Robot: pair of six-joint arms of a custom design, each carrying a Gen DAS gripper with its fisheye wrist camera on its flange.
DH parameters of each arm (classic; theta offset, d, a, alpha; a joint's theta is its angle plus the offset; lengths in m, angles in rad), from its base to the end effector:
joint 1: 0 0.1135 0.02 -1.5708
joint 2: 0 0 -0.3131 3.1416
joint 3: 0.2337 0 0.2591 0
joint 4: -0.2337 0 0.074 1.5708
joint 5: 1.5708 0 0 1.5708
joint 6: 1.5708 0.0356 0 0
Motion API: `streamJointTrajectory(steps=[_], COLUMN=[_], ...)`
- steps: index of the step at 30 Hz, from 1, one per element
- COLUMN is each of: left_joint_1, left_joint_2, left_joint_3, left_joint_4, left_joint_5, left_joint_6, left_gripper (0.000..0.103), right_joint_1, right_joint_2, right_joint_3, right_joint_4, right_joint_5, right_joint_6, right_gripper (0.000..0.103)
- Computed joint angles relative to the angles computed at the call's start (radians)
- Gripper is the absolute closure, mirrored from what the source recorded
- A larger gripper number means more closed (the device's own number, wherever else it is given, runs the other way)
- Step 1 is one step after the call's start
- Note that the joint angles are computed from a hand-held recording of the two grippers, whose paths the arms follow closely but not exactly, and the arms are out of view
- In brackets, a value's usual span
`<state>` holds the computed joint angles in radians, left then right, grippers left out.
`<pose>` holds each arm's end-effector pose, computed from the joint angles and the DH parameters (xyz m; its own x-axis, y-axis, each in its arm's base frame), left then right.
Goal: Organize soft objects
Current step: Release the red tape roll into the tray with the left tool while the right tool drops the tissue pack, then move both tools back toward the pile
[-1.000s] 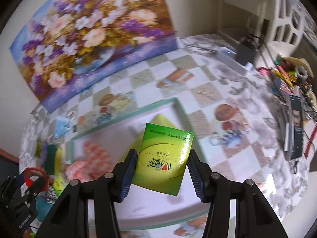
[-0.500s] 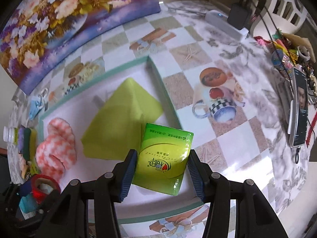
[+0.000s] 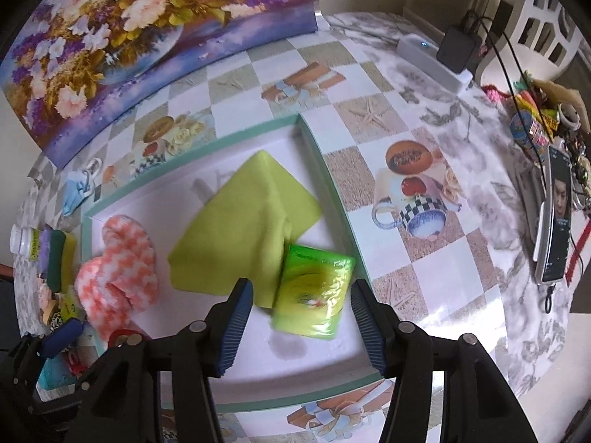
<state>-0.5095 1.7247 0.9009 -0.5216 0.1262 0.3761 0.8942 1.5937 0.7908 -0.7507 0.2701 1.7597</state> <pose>0.2664 -0.1540 0.1722 -0.6047 0.7552 -0.2529 0.7854 0.6181 -0.0320 0.1622 0.1869 0.1786 -0.6177 0.7426 -0.2588 0.7555 0.6517 0.0670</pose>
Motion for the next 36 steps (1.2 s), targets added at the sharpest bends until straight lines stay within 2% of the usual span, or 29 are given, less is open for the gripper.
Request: streamJointTrajectory(steps=[4, 8, 14, 21, 26, 36], left_joint_1=[0.047, 0.121, 0.244, 0.407, 0.508, 0.619], left_joint_2=[-0.005, 0.013, 0.082, 0.168, 0.216, 0.263], left_joint_3=[0.033, 0.071, 0.136, 0.239, 0.302, 0.383], left_joint_4=[-0.015, -0.014, 0.0, -0.015, -0.002, -0.003], left_joint_5=[0.024, 0.04, 0.009, 0.002, -0.051, -0.072], left_joint_6=[-0.019, -0.048, -0.067, -0.087, -0.108, -0.117], left_gripper=[0.035, 0.024, 0.018, 0.018, 0.018, 0.017], right_joint_1=[0.008, 0.01, 0.0, 0.031, 0.039, 0.051], right_joint_2=[0.006, 0.044, 0.182, 0.302, 0.363, 0.481], right_joint_3=[0.044, 0.108, 0.235, 0.417, 0.515, 0.691], right_joint_4=[-0.046, -0.083, -0.07, -0.09, -0.105, -0.126], right_joint_5=[0.024, 0.039, 0.017, 0.069, 0.08, 0.083], right_joint_6=[-0.008, -0.044, -0.187, -0.292, -0.329, -0.394], right_gripper=[0.042, 0.039, 0.037, 0.037, 0.032, 0.026])
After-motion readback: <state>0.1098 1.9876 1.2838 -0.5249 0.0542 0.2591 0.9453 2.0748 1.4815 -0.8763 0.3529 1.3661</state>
